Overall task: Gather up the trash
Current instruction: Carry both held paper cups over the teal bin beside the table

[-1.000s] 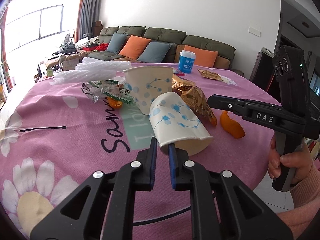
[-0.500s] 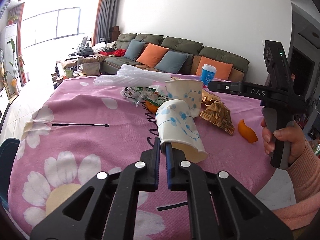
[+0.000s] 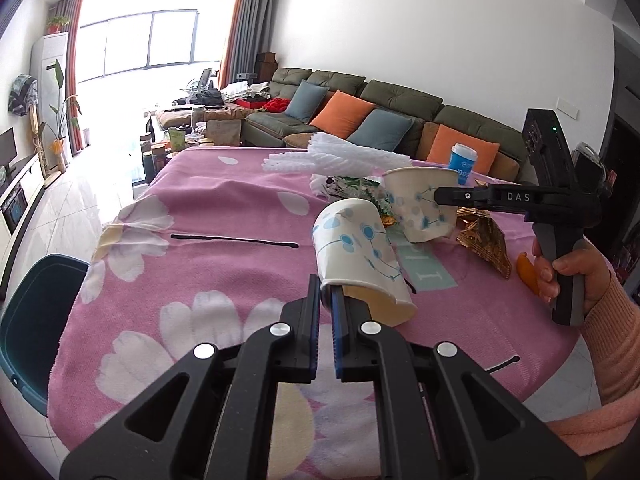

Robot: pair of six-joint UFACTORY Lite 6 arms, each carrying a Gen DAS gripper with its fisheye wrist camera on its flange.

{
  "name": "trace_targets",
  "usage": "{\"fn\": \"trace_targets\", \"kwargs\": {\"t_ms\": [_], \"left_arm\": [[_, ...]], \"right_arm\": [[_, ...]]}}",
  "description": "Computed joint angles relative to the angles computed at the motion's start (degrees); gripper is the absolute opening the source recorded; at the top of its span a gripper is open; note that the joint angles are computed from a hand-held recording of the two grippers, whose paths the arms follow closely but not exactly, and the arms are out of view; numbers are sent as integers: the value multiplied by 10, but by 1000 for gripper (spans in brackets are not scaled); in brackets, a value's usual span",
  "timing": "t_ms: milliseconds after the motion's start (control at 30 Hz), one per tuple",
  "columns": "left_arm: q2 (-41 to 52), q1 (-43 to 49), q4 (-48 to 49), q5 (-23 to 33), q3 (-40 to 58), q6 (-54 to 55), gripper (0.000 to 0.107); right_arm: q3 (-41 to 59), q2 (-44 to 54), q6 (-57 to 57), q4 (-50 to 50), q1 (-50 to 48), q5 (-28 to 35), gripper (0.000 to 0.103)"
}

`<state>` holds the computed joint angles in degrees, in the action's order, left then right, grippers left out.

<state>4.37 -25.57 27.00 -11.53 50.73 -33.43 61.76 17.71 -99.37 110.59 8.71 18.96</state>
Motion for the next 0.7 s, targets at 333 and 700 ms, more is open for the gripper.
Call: {"fn": "trace_targets", "kwargs": {"t_ms": [333, 700], "left_arm": [[-63, 55, 83, -5, -43, -74, 4], [-143, 172, 261, -33, -100, -227, 4]], "right_arm": [[-81, -105, -118, 135, 51, -2, 21], [57, -12, -23, 56, 164, -9, 21]]}}
